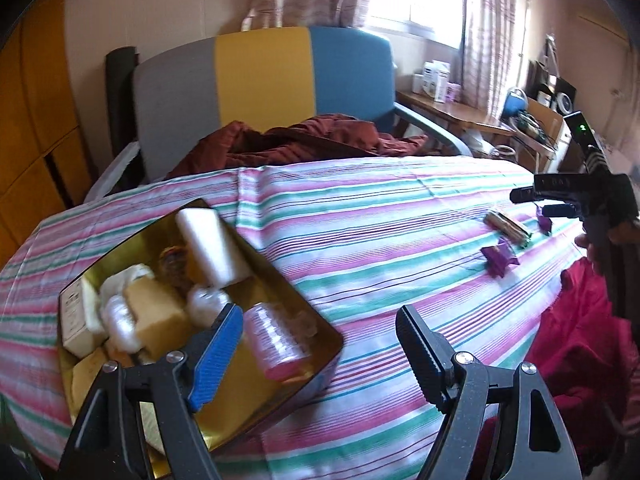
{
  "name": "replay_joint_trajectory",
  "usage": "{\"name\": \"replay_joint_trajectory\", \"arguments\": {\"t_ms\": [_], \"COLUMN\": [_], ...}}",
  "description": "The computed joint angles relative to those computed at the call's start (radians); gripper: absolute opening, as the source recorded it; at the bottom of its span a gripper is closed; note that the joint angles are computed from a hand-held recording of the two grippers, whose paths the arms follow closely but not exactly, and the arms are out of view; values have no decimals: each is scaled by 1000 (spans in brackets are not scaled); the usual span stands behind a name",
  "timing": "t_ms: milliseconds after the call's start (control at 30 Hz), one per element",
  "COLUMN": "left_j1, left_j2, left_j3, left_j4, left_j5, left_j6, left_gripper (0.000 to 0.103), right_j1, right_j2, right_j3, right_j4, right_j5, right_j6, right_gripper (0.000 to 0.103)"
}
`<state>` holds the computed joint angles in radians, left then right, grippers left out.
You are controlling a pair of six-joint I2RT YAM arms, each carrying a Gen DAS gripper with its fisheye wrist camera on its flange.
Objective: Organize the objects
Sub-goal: 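Withdraw both tools from the tray toward the last packets, then grasp the cracker packet with the right tool while the left tool grasps a purple packet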
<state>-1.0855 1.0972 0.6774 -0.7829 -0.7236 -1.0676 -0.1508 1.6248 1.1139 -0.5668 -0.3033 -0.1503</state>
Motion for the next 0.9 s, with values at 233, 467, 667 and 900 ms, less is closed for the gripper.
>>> {"name": "replay_joint_trajectory", "arguments": {"t_ms": [233,467,667,900], "left_j1": [68,118,156,194], "left_j2": [129,283,394,575], "left_j3": [47,113,168,296], "left_j4": [173,310,422,528], "left_j5": [81,175,255,366], "left_j6": [170,303,413,556], "left_gripper": [79,79,79,79], "right_j1": [-108,-75,-38,-48], "right_j2": [179,371,474,497], "right_j3": [164,298,352,354], "right_j4": [-24,-41,2,-10], "right_j5": [52,185,234,198], "right_j6": [1,-85,-156,-196], "right_gripper": [91,91,90,50]}}
